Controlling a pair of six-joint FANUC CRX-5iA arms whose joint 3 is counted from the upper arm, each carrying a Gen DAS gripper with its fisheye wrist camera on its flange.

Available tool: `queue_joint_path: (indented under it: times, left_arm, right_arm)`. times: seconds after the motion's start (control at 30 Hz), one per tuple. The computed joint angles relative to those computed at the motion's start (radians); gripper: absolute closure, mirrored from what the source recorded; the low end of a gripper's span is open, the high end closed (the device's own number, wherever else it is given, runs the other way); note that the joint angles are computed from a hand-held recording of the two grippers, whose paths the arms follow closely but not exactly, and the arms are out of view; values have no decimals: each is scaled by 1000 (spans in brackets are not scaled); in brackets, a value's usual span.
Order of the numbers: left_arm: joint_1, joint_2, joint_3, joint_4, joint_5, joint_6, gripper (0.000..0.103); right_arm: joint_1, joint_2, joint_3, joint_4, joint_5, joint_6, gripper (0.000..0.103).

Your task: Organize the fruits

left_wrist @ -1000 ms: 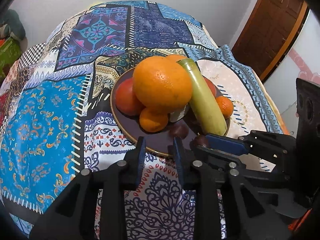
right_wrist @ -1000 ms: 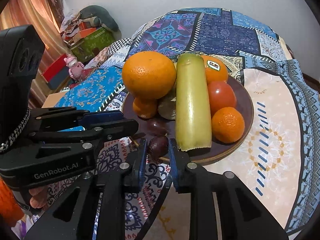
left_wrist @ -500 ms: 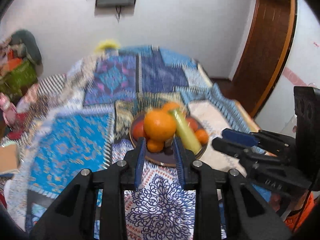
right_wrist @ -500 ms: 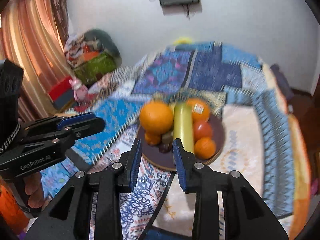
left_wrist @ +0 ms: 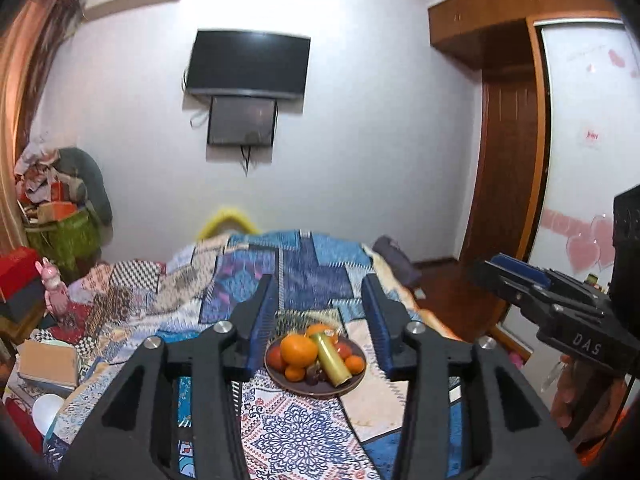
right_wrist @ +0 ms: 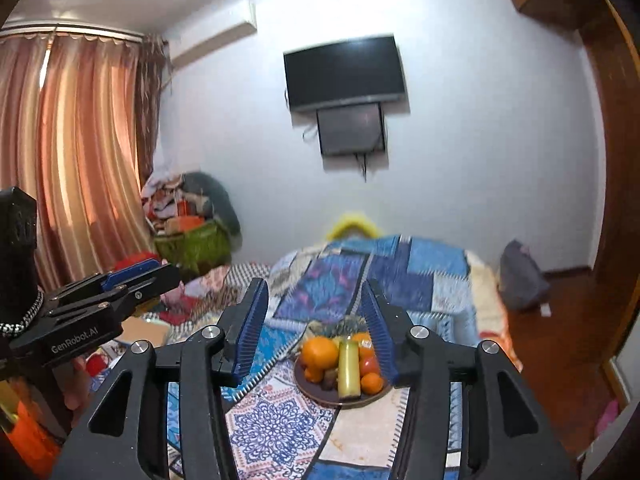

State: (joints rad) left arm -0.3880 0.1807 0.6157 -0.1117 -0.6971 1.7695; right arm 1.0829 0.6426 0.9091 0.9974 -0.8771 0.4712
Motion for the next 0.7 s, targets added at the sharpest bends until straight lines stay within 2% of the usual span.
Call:
queue_joint_path:
  times: [0.03,0.1,0.17,0.27,0.33,0.43,0.6,0.67,0.7]
  left_arm:
    - [-10,-12,-4,-28,3,20,55]
    - [-35,-38,-12,-101,7,72,45]
    - [-56,-57,-18,-152,5,109,38]
    - [-84,-73,-18,-219,-13,151,27]
    - [-97,-78,-19,-252,-21,175,15]
    - [-110,-90,-31,-286,-22,208,9]
    - [-127,-97,-41,-318,-29,232,3]
    - [-132,-99,-43,-329,-28,236,2]
    - [-134,-99,-45,-331,-25,233,2]
  right_arm:
    - [5,-16,-32,36,5,-31,54]
    - [10,-37,-72,75,14,-66,46]
    - [15,-52,-109,124,11,-107,33]
    - [19,-45,-110,162,-10,-129,19]
    - [19,-46,-118,179,-20,-144,14]
    - [23,-43,-118,196,-42,-154,2]
    - [32,-63,-160,227,-59,-195,0]
    - [34,-58,-153,229,-66,-193,0]
    - [36,-76,-189,244,-66,-213,0]
